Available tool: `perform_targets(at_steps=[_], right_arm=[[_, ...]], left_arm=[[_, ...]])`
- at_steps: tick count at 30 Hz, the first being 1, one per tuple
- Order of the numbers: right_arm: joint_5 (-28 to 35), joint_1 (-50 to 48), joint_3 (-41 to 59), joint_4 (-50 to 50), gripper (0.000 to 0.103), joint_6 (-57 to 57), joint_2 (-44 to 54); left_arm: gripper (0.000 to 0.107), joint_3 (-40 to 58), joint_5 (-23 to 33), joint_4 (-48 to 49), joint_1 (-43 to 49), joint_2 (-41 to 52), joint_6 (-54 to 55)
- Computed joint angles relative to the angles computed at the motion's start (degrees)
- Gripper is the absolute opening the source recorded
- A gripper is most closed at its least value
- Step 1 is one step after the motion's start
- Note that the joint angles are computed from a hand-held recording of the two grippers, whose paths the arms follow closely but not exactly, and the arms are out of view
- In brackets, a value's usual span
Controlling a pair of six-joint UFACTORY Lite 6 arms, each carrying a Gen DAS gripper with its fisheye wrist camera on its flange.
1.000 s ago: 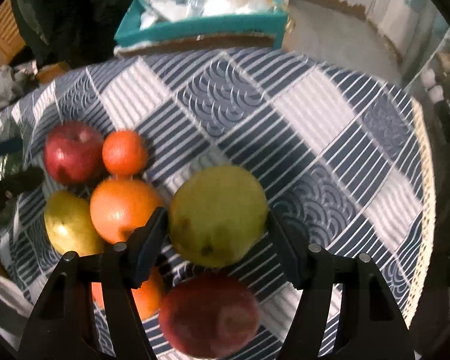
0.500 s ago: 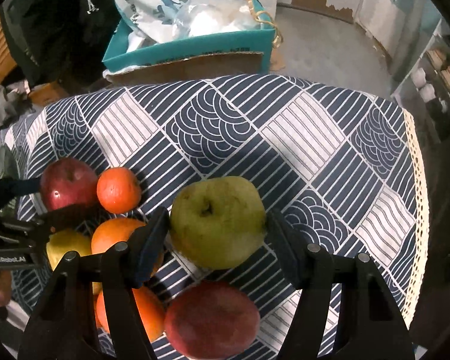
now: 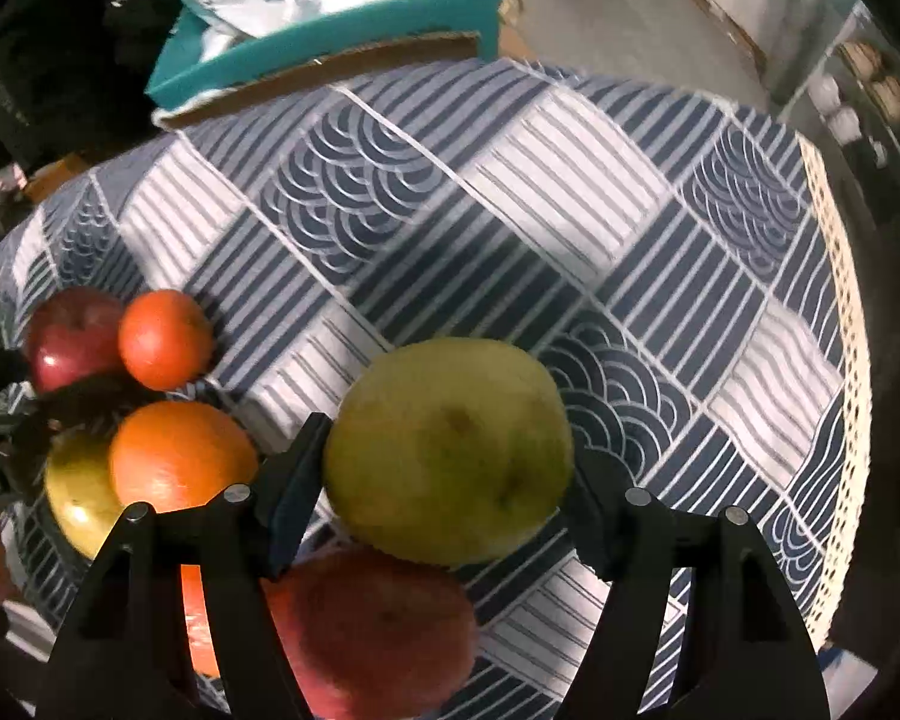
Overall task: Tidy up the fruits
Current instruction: 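Close the right gripper on the green pear while the left gripper closes on the red apple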
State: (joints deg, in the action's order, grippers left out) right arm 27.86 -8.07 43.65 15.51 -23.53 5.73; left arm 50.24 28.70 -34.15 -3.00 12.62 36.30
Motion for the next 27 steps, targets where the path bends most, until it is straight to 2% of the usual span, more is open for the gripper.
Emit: perform_targets(at_steps=[7,19,27], right_arm=[[-0.54,-2.45,-0.29,6.03,0.072,-6.17,2.38],[-5.55,1.01,-6.18,-1.60,0.072,0.49,-4.80],[-6.36,0.59,-8.32,-0.60,0.072,-0.68,-10.74]], left_arm=[[0.077,0.20,0.12,-2.48,0.96,0.42,3.64],[0.076,-5.49,-6.00,1.27,-0.08,-4.81,2.39],[0.076,-9.41,-7.37,-0.52,4.04,-11.22,5.72]])
